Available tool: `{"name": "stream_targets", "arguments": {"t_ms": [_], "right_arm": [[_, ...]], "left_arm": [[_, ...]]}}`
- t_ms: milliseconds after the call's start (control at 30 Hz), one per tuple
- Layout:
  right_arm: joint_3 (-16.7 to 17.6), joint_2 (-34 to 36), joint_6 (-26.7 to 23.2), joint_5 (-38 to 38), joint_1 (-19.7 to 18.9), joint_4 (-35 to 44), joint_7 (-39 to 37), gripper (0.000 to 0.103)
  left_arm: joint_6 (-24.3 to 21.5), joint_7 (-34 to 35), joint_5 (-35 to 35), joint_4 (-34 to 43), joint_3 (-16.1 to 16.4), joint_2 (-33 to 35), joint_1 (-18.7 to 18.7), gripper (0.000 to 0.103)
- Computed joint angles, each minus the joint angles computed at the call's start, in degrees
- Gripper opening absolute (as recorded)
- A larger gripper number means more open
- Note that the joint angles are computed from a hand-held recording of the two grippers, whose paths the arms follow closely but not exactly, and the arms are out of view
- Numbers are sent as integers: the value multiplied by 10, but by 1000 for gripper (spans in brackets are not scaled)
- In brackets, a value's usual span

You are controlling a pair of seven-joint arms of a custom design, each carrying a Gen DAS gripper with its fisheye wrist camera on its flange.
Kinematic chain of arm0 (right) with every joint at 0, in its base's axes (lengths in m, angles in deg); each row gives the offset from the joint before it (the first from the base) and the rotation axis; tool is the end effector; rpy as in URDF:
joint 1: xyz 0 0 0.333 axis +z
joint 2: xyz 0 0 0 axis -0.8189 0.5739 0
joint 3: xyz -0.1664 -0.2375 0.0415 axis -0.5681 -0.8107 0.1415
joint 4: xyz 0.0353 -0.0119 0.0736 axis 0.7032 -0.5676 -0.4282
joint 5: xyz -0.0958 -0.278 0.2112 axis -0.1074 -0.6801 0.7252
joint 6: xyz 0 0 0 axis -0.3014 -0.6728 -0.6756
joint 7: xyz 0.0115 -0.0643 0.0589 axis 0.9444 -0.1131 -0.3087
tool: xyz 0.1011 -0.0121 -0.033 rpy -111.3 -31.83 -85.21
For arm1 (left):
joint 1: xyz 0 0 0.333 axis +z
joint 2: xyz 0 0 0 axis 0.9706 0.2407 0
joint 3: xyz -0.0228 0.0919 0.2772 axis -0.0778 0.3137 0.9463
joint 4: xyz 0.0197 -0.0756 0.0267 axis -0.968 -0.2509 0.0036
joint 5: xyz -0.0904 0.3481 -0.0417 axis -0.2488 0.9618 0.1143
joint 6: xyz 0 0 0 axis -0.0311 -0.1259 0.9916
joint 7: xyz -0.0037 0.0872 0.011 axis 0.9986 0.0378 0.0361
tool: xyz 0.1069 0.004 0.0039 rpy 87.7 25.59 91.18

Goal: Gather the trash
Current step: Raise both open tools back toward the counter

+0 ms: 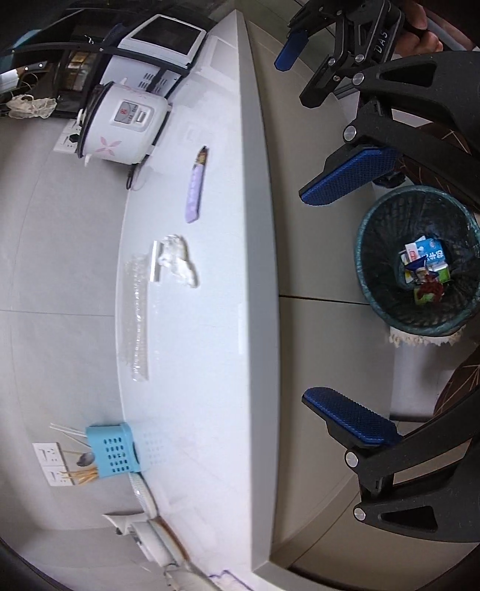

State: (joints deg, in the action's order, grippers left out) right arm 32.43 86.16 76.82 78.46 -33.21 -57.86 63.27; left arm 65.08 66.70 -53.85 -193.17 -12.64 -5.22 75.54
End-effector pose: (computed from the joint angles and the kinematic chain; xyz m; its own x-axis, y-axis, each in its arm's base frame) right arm 0.5348 0.2794 0.5858 0.5709 -0.8176 -0.0747 -0.5882 -0.3439 -0.7319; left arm 0.4410 -0.1156 0.5910 0.3713 -0.9270 0.0525 -0.6054 -0.2846 -0.7433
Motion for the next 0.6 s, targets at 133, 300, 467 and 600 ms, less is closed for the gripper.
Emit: {"name": "stream_targets", "arguments": {"t_ms": [133,300,467,600], "right_arm": [[-1,23,-13,-6,-1,48,-5,91],[1,62,-46,-5,-2,123,-27,91],[4,126,-115,0,-2,239,-57,91],[4,206,-193,-9,5,374,-74,91]], "left_arm": [[-2,17,1,40,5,23,3,97],[-6,44,-4,98,13,63,4,97],[-13,83,-27,155,27,108,2,97],[-32,101,-27,210,32,153,5,97]]}}
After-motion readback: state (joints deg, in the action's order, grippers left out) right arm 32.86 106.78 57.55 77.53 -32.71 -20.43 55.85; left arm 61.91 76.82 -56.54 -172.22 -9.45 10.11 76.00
